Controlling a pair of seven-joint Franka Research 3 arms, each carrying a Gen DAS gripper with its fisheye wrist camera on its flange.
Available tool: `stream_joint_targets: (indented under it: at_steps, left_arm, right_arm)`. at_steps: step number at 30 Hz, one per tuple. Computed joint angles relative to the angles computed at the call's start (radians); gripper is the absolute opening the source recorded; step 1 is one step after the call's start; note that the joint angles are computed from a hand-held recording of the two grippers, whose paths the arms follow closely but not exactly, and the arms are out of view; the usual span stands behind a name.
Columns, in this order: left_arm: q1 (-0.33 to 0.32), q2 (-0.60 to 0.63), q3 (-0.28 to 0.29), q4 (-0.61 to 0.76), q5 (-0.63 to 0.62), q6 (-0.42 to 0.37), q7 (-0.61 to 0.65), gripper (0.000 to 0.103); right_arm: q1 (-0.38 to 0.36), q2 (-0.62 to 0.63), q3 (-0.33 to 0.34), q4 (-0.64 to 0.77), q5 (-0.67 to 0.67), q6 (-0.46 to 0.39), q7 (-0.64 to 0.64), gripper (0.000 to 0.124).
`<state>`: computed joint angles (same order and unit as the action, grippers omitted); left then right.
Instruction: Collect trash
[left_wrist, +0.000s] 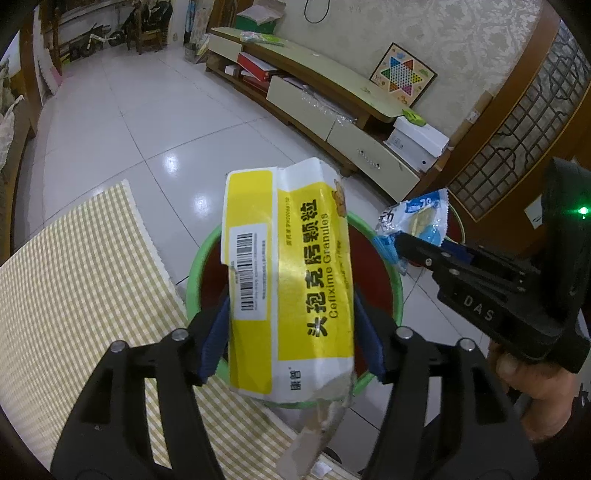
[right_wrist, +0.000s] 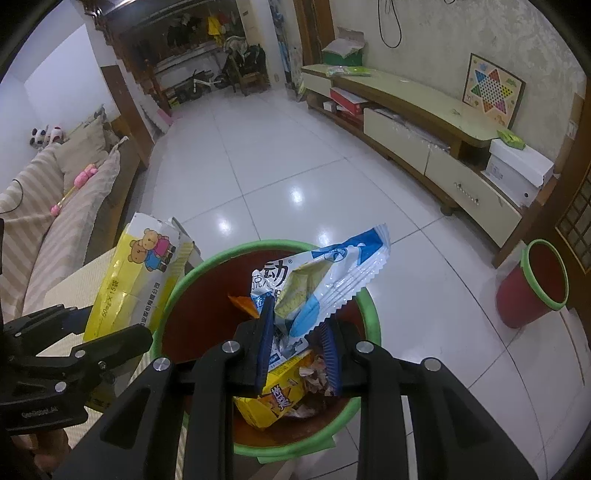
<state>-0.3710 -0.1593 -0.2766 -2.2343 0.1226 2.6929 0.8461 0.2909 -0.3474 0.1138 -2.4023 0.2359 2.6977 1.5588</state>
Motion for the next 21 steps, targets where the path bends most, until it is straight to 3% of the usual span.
stream_joint_targets:
  at_steps: [4,6,8,14,17,21]
  left_arm:
    - [-0.005,0.018,0.002,0.013,-0.016,-0.009,0.027,0.07]
    - [0.001,0.012,-0.004,0.005,0.007,-0.005,0.006,0.084]
    - [-0.001,0.006,-0.003,-0.001,0.006,-0.012,0.007,0.091]
    - [0.008,-0.045,-0.008,-0.043,0.042,-0.045,-0.019,0.097]
    - [0.012,-0.088,-0.003,-0.075,0.049,-0.065,-0.042,0.097]
    - [0.019,-0.177,0.0,-0.135,0.065,-0.089,-0.073,0.097]
  right_arm:
    - [0.001,0.006,0.003,0.005,-0.006,-0.011,0.005,0.034]
    - [0.004,0.006,0.004,0.005,-0.007,-0.012,0.002,0.037]
    - [0.001,0.006,0.01,0.004,-0.019,-0.01,0.008,0.05]
    - [0.007,-0.003,0.015,-0.001,-0.026,0.0,0.012,0.08]
    - [0.012,-0.016,0.023,-0.009,-0.03,0.005,0.019,0.09]
    - [0.025,-0.029,0.03,-0.012,-0.029,0.006,0.021,0.093]
